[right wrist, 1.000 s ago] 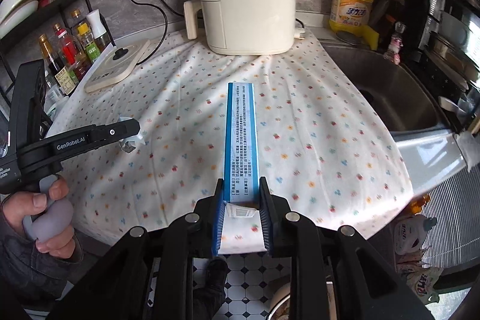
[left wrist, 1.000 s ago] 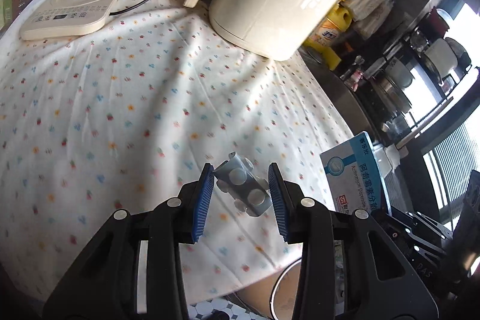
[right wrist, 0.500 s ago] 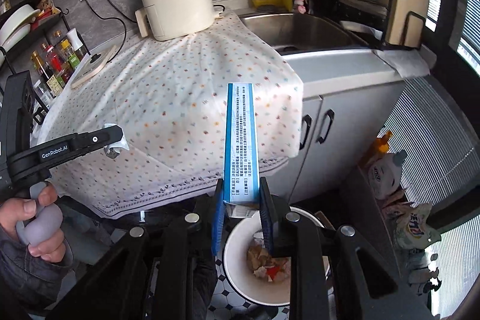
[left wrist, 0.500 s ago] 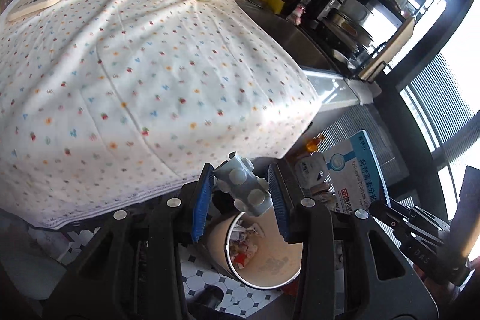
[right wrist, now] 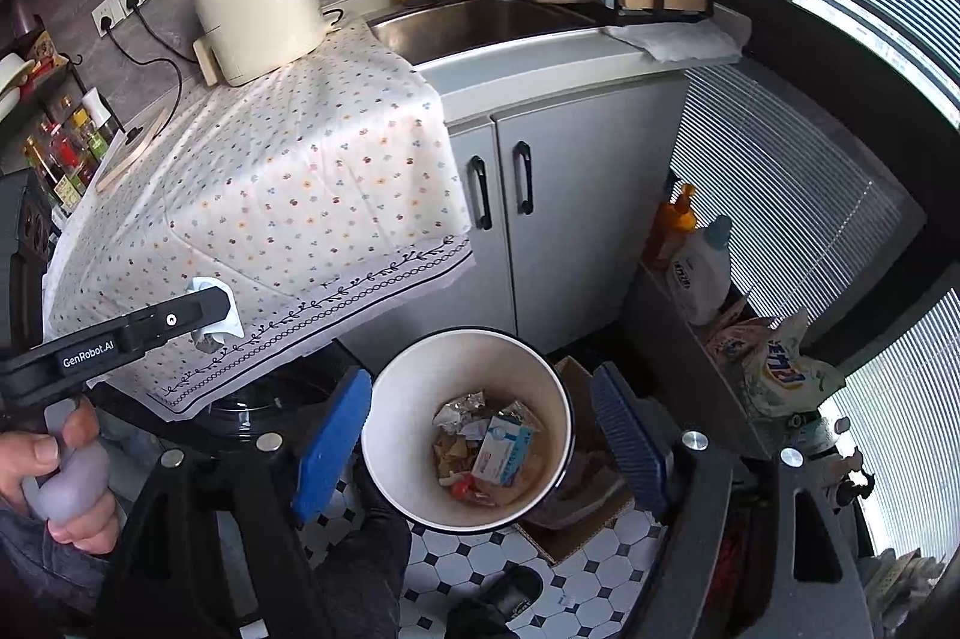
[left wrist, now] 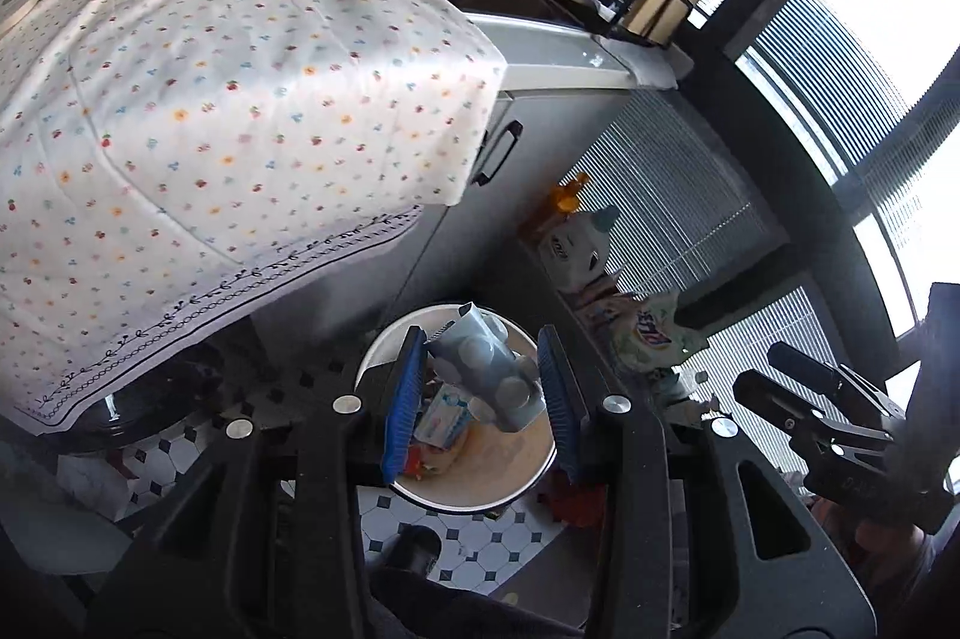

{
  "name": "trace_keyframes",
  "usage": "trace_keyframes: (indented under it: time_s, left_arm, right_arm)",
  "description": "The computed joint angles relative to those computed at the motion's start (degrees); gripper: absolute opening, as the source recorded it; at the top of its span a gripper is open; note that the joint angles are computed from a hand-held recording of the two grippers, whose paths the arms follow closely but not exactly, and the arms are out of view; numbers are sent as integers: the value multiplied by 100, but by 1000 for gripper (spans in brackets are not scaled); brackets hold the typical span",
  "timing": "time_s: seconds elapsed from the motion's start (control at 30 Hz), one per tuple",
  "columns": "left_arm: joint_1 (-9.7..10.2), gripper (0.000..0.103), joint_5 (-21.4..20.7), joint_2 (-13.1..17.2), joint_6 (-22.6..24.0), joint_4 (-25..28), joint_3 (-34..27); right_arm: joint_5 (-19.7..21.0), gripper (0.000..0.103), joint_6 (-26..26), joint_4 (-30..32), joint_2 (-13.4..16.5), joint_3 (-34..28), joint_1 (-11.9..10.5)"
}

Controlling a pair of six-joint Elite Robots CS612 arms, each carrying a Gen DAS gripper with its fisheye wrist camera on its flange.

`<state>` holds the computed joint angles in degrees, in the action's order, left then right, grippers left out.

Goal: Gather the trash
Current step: 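Open the right tool to drop the box while the left tool releases the blister pack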

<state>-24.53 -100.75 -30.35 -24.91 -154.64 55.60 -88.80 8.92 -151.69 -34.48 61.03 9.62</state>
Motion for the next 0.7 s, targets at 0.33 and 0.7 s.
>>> trace_keyframes:
  time_s: [0.33, 0.7]
  left_arm:
    - [-218, 40, -156, 247, 160, 362, -464]
    - [-259, 91, -2, 196, -198, 475, -486]
  right_arm:
    - [-228, 75, 283, -469, -408, 803, -235]
    - [-14, 76, 395, -769, -525, 1113, -363]
